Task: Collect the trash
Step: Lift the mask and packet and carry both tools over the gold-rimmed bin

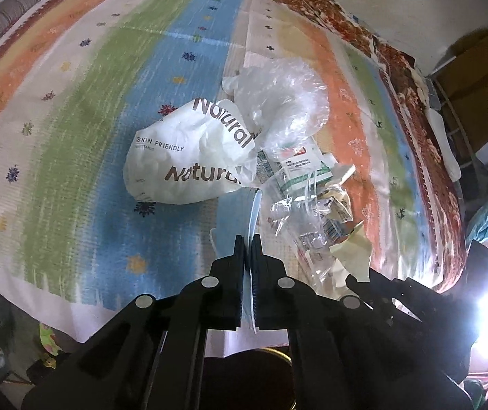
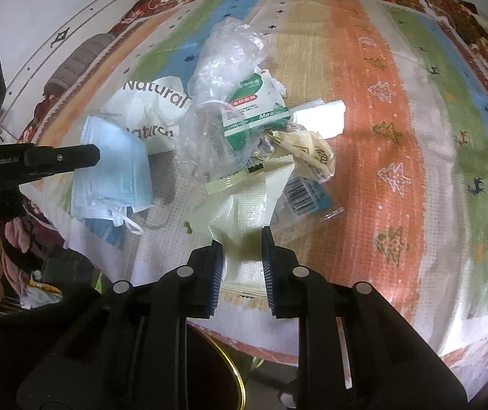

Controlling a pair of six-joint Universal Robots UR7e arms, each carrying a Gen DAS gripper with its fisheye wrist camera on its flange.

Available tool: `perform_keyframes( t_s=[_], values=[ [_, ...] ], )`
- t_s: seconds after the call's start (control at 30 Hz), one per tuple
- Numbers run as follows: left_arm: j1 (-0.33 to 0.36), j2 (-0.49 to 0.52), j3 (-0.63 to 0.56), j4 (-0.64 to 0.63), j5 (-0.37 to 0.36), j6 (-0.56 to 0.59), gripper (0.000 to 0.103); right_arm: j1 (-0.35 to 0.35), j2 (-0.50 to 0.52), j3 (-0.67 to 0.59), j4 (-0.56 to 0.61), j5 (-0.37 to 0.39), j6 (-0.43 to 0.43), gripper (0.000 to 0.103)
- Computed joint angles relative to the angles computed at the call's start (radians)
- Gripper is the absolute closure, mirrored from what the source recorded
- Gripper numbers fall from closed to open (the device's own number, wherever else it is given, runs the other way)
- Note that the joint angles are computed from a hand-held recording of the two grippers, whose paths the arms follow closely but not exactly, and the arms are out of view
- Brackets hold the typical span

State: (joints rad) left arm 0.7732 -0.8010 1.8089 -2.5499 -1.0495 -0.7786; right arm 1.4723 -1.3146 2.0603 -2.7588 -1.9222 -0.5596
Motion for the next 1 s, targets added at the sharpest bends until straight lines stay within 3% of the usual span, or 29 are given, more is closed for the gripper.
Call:
perform_keyframes(
  t_s=[0.47, 1.0],
  values=[
    [-0.052, -0.046, 0.034, -0.018, -0.002, 0.046, 0.1, 0.027, -0.115, 0.061, 0.03, 0.038, 0.046, 0.083],
    [-0.154, -0.132, 0.146, -0.074, -0.002, 0.039, 0.1, 0.077, -0.24, 0.196, -0.011, 0.047, 0.031, 0.083]
  ],
)
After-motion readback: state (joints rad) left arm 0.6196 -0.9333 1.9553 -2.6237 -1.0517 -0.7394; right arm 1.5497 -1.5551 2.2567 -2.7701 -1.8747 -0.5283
